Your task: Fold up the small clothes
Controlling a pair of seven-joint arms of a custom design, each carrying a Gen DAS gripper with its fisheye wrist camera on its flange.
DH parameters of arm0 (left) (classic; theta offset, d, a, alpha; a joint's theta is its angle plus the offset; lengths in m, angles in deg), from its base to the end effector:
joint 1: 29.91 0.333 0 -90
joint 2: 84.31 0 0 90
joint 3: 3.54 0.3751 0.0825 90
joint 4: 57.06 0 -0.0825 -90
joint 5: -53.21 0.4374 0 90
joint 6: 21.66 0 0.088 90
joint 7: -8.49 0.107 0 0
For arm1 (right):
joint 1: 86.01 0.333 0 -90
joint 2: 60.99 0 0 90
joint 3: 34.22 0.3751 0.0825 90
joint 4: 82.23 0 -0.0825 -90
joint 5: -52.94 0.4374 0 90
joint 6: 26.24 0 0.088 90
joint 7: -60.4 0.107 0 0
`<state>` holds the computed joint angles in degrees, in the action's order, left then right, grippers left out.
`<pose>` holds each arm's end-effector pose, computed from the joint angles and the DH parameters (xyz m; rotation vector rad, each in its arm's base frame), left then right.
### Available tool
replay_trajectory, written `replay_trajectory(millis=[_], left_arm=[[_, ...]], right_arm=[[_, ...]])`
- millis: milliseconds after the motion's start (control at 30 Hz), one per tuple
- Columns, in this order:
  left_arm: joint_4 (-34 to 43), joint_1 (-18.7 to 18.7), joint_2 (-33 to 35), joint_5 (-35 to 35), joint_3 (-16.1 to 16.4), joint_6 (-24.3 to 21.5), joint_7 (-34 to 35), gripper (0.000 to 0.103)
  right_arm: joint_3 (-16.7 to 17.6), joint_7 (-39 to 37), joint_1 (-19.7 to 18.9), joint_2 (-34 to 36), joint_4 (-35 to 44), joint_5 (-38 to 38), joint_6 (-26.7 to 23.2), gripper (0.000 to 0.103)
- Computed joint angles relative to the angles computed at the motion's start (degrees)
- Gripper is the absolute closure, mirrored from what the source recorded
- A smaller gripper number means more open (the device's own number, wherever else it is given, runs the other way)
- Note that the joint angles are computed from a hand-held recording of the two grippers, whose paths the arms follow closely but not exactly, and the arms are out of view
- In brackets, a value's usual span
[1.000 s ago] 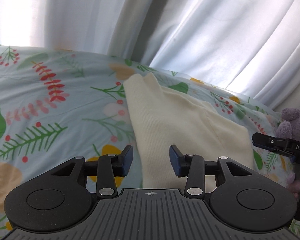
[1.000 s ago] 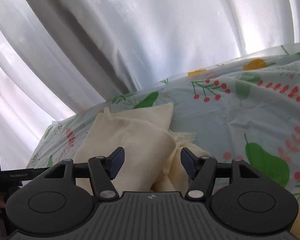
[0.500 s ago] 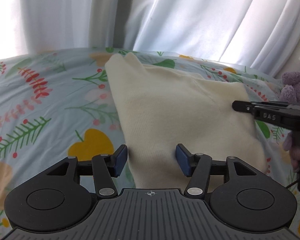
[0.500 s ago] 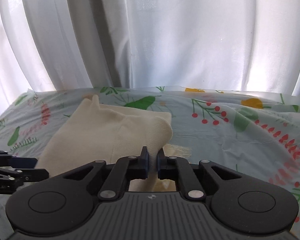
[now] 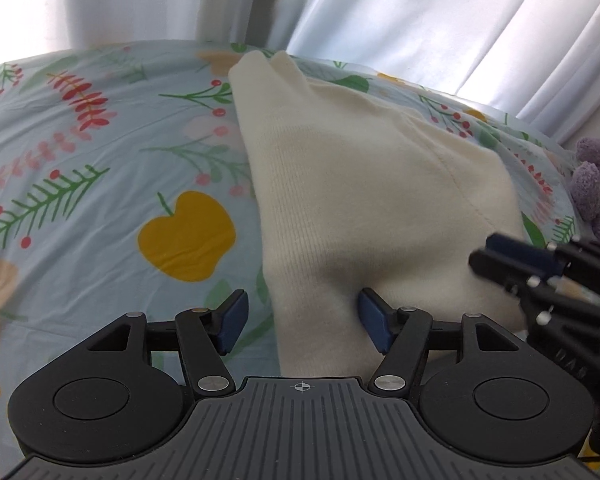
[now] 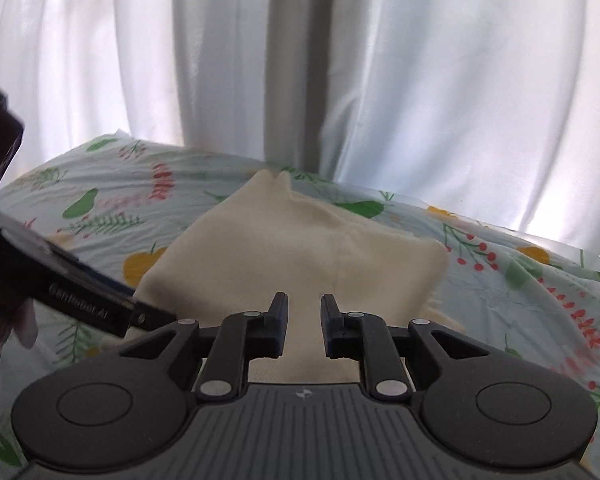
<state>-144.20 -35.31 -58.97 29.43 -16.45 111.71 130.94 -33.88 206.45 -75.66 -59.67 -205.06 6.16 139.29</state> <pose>0.7576 -0.2251 0.4862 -1.3803 2.6639 -0.8801 0.6071 0.1579 0.4915 -1.6865 1.8070 -0.7788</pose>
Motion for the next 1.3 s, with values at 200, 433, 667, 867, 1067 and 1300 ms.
replay_trajectory(millis=[200,433,667,867,1067,1300], left_arm=[[0.11,-0.49,-0.16,1.28,0.45,-0.63,-1.45,0.033],[-1.90,-0.27,-2.57,1.67,0.25,1.79,-0.18,0.036],[1.32,-1.94,-0.02,3.57,1.08,4.27,-2.11,0.033],[3.23,-1.54,2.78,4.23,0.76,3.44,-3.63,0.017],[-1.75,-0.98,-0.57,6.54,1.88,3.24,-4.74,0.017],[-6.11,-1.86,-4.57,9.41,3.06,4.44,-8.89,0.021]], right_arm=[[-0.03,-4.34,0.15,0.29,-1.47,4.19,-2.47,0.088],[0.32,-2.25,0.54,-0.15,-1.30,1.97,-4.34,0.088],[0.75,1.36,0.35,-1.11,-0.21,-0.01,-6.97,0.089],[-0.02,1.42,0.24,0.42,-0.02,-4.36,-7.60,0.089],[0.34,3.03,-0.28,-2.28,-2.79,-4.15,-5.79,0.089],[2.07,2.11,0.17,-4.10,-4.37,-3.01,-8.58,0.088]])
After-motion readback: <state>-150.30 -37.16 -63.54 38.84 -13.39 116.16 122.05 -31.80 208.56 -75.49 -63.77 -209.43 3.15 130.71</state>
